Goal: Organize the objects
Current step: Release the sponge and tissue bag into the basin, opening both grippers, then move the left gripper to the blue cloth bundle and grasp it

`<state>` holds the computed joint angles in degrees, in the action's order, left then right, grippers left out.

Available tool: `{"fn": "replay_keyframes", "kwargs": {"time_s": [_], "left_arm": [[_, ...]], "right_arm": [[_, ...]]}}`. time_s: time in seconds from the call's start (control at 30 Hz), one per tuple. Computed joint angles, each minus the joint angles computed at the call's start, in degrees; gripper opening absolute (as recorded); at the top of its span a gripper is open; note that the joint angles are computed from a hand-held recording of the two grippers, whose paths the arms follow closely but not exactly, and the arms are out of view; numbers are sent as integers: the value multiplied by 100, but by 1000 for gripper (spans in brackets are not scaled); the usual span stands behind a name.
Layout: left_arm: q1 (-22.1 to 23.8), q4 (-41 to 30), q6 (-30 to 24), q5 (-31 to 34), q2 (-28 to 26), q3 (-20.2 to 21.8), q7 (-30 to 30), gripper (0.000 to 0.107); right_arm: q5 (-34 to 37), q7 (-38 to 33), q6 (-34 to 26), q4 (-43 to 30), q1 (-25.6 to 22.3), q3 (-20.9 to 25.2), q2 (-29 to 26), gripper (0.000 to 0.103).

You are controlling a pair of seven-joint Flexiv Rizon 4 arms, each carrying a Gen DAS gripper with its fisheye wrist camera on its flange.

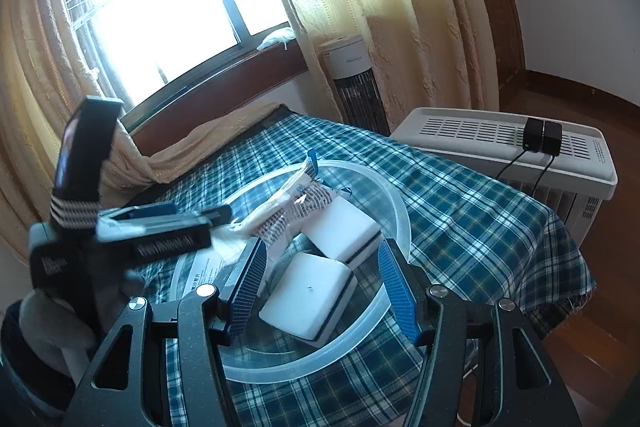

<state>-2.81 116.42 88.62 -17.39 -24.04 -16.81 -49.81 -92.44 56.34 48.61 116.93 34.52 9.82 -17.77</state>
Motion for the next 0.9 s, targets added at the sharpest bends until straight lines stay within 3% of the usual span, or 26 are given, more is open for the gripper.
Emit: {"fn": "replay_keyframes", "kwargs": {"time_s": [0.37,0.57,0.7,0.9], "left_arm": [[932,499,89,-555,285,-1194,658,87],[1791,833,383,-975,441,-2131,924,90],[2486,987,623,-937,464,-2735,785,98],[2922,989,681,-660,457,-2765,372,100]], "right_arm": [[62,44,-70,24,-4,20,56,60],[79,-111,-2,-138,35,-5,-44,60],[107,-268,7,-308,109,-36,-142,60],[106,-499,67,-635,240,-118,-338,60]]}}
